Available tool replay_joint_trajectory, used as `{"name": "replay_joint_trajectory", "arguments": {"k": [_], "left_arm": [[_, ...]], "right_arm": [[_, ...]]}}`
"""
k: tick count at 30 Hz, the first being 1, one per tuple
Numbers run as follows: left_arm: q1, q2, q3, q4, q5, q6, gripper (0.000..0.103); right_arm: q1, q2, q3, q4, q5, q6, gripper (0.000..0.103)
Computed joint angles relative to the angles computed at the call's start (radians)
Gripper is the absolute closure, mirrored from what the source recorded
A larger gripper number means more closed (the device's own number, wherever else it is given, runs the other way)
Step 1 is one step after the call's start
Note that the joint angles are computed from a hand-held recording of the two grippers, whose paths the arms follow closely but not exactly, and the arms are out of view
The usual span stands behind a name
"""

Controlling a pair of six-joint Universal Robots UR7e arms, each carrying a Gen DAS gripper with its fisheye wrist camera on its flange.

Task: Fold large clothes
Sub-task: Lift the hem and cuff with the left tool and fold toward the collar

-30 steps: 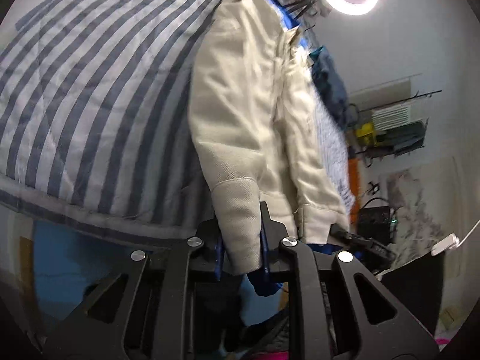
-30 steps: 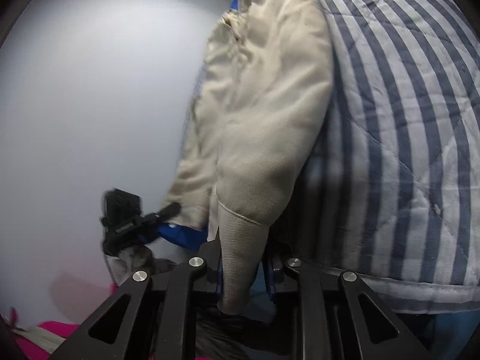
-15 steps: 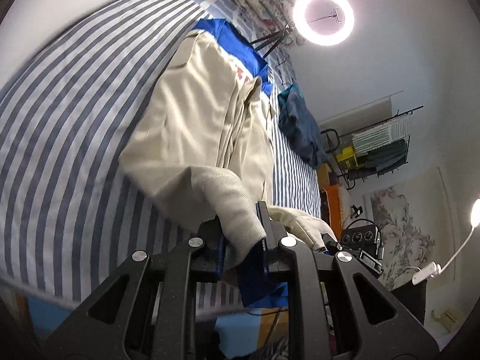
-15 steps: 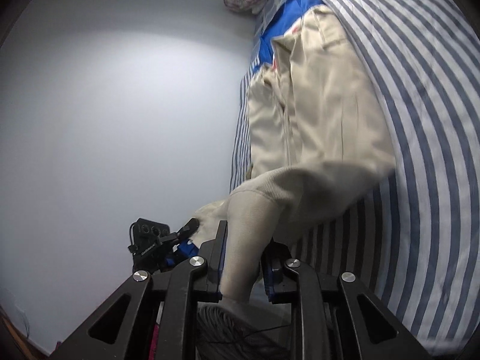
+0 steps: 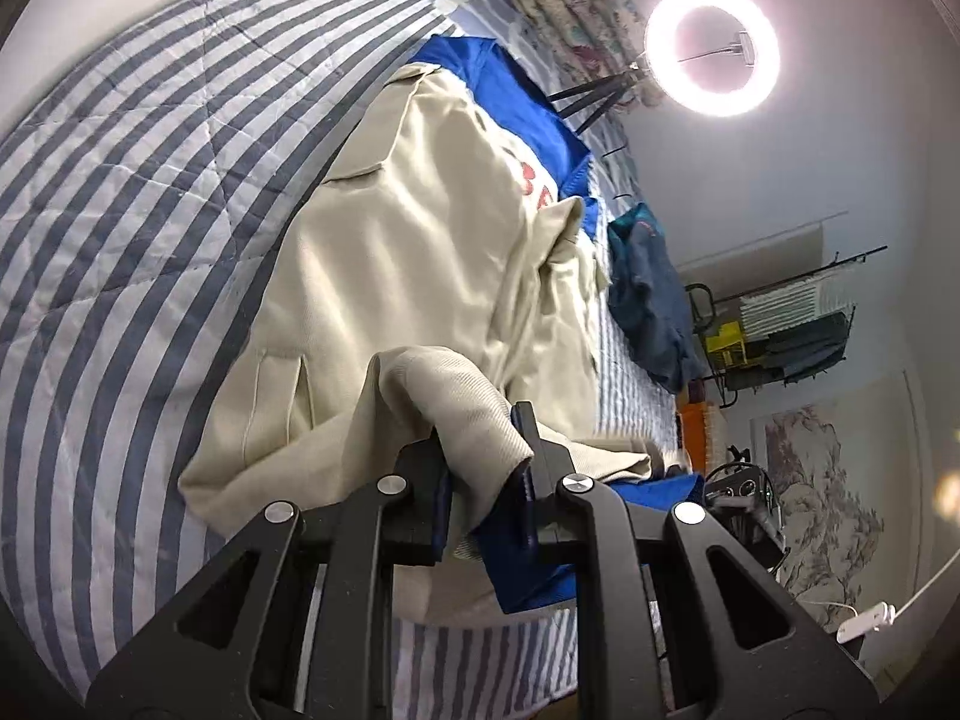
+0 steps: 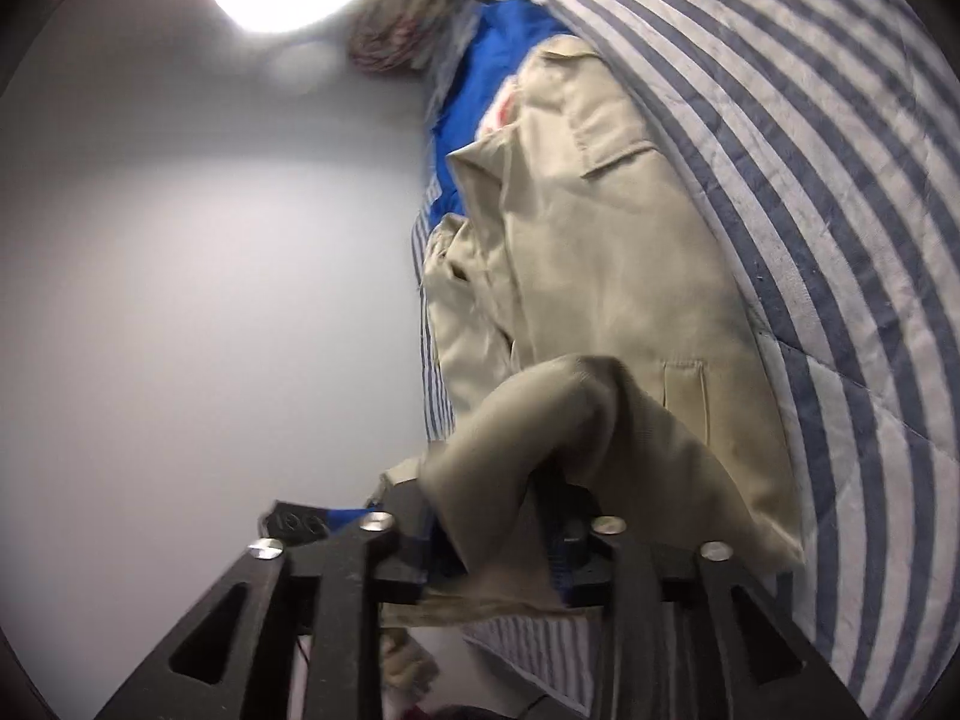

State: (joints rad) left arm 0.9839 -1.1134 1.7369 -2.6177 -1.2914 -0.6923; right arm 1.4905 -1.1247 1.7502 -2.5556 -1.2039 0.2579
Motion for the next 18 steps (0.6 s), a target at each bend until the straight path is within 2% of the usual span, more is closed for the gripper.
{"name": "replay_joint_trajectory", "arguments": {"k": [3,7,10,11,12,15,17,18], "left_arm": [[0.020,0.029,-0.032,0.011,0.004,-0.003,0.087],[0.050,0.058,-0.083,0.057,-0.021,-0.025,0.082],[0.063,0.070,-0.121,0.105,-0.050,-0.026,0.076],[0.066,0.070,-0.125,0.104,-0.062,-0.016,0.074],[0.066,0.069,-0.128,0.105,-0.066,-0.002,0.073],[0.067,0.067,-0.141,0.125,-0.080,0.025,0.069],[0.069,0.062,-0.136,0.124,-0.093,0.032,0.060],[0.067,0.059,-0.133,0.114,-0.085,0.037,0.050]], "right_arm": [[-0.022,0.006,-0.010,-0.033,0.054,0.044,0.038],[-0.033,-0.032,-0.015,-0.019,0.088,-0.020,0.035],[-0.010,-0.062,-0.024,0.010,-0.012,-0.143,0.035],[0.009,-0.068,-0.030,0.025,-0.094,-0.207,0.036],[0.020,-0.072,-0.029,0.034,-0.145,-0.249,0.036],[0.031,-0.065,-0.021,0.055,-0.215,-0.316,0.045],[0.051,-0.053,-0.021,0.054,-0.279,-0.368,0.048],[0.067,-0.048,-0.019,0.050,-0.318,-0.403,0.048]]}}
